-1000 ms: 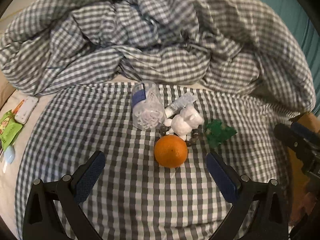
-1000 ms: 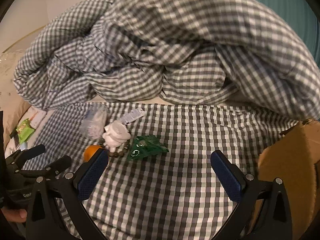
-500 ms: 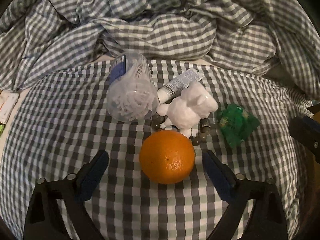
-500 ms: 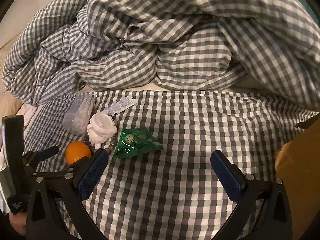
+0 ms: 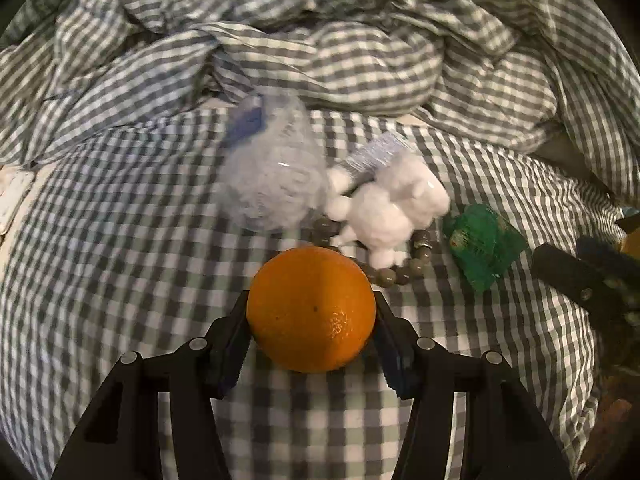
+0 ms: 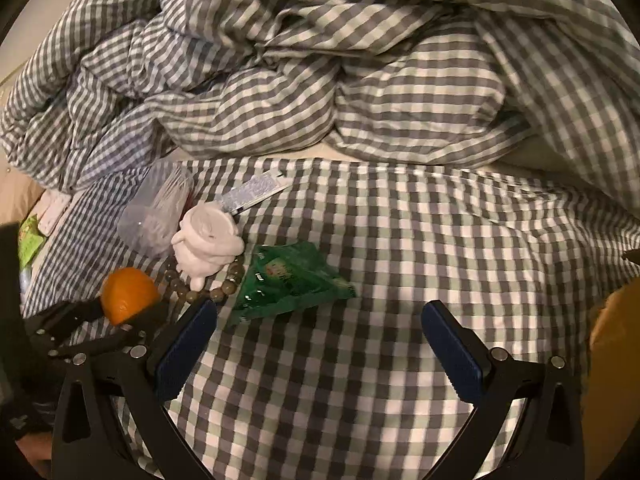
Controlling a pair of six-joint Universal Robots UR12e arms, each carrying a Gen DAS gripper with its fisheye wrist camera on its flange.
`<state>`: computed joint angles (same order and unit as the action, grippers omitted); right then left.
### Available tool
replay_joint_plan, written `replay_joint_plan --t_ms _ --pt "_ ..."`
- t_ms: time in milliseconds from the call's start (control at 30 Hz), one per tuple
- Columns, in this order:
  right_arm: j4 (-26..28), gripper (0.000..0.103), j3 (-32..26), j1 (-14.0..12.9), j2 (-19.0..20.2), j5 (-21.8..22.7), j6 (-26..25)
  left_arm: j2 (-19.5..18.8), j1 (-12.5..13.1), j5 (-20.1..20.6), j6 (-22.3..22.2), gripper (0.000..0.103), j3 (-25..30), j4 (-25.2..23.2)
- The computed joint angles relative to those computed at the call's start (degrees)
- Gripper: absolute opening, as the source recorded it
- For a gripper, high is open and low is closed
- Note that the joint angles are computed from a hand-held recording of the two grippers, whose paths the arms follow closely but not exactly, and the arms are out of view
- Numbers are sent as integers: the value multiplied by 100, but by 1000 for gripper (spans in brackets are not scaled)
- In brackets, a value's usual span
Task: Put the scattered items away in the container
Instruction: 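Grasp the orange with the left gripper while the right grasps the green packet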
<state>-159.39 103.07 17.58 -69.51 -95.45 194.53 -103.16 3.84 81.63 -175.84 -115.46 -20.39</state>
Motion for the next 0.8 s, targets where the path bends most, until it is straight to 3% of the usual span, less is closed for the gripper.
replay_joint_plan --t_ms 167,267,500,567,600,667,800 --pt "-114 102 -146 37 227 36 -180 195 154 76 -9 57 -110 64" --pt "135 102 -323 71 390 -140 -274 275 230 106 -34 57 -132 73" --pt "141 99 -424 64 507 -176 -283 436 382 133 -162 57 -171 95" --pt "199 79 -431 61 504 -142 -248 458 388 143 -171 57 -172 109" --pt "274 56 -435 40 496 -24 -207 474 388 144 -168 57 -176 113" --pt "283 23 -387 -9 463 260 -81 523 392 137 -159 57 -191 113" --pt "178 20 -305 22 385 244 -56 616 390 133 -156 57 -218 138"
